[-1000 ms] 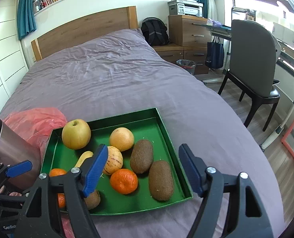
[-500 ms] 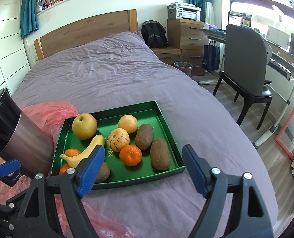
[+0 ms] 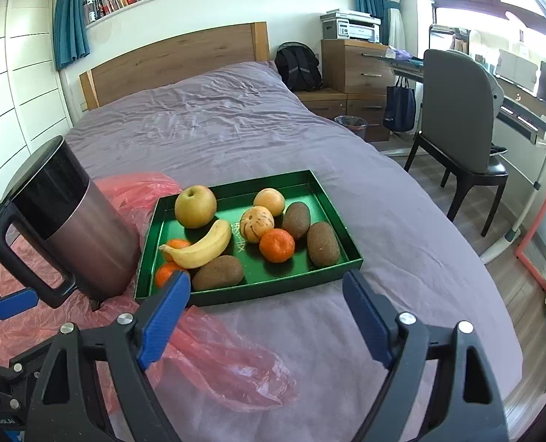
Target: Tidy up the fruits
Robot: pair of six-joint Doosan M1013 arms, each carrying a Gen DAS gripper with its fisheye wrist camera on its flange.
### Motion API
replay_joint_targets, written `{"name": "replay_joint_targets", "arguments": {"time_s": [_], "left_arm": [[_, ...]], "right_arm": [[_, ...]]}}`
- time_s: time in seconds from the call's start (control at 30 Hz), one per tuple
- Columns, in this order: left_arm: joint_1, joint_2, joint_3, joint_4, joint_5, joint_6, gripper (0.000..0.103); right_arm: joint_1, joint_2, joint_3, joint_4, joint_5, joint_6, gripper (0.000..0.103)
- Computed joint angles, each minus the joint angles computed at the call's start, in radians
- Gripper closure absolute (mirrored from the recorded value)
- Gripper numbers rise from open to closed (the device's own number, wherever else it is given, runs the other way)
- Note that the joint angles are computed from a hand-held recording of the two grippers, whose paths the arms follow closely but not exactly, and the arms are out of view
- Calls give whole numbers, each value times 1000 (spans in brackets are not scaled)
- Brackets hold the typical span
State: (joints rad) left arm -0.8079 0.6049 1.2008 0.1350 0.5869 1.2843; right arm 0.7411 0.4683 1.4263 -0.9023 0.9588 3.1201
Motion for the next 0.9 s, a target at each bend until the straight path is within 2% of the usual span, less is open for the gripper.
{"name": "replay_joint_targets", "arguments": {"time_s": [0.3,0.43,0.9], "left_arm": [[12,-90,139,86,-53,-97,21],[24,-130,199,147,-80,-170,3],[78,-230,357,318,-159,-381,1]], "right_arm": [[64,19,-30,8,16,-19,0],[89,36,-57,14,25,-37,0],[153,110,-184,6,80,-98,0]]}}
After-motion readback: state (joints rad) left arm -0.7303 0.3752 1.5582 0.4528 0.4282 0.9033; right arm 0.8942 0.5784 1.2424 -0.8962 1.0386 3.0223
